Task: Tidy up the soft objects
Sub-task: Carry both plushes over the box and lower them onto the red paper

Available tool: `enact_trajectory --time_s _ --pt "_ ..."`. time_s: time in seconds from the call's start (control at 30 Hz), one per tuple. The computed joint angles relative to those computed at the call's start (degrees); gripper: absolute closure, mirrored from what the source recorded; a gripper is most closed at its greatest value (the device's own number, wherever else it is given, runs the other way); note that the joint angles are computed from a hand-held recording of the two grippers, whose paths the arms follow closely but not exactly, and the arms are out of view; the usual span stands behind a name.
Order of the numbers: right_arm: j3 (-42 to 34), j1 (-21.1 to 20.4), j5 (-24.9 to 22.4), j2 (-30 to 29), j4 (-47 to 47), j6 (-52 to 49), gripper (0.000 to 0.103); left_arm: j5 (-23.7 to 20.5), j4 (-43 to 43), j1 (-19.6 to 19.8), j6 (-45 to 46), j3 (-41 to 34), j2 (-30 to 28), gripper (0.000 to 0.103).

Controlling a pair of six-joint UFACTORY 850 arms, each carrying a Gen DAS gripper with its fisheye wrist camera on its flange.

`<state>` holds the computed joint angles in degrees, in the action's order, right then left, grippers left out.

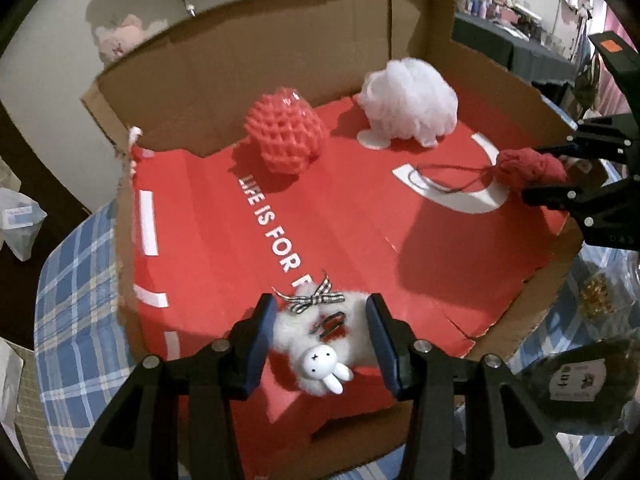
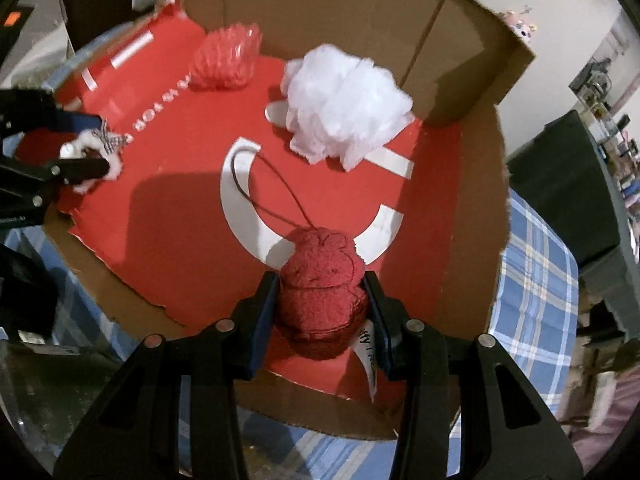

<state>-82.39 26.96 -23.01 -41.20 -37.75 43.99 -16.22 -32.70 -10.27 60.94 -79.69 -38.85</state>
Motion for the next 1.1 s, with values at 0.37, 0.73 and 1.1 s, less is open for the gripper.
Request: enact_trajectory --time_s 0.37,0.73,1.1 --pt "-1.87 -0.39 -2.59 -1.88 3.47 -5.07 0.062 -1.16 5.13 -0.18 -5.12 -1.47 -1.11 0.054" --pt "-2.74 -0.96 -3.32 -2.36 6.65 -8.42 0.060 0.10 7.59 -0.74 -7.47 -1.53 -1.54 0.044" --pt "-2.10 0.30 -2.29 -1.21 4.24 -5.13 0.047 1.34 -2.04 -0.41 0.35 0.39 0.59 0.027"
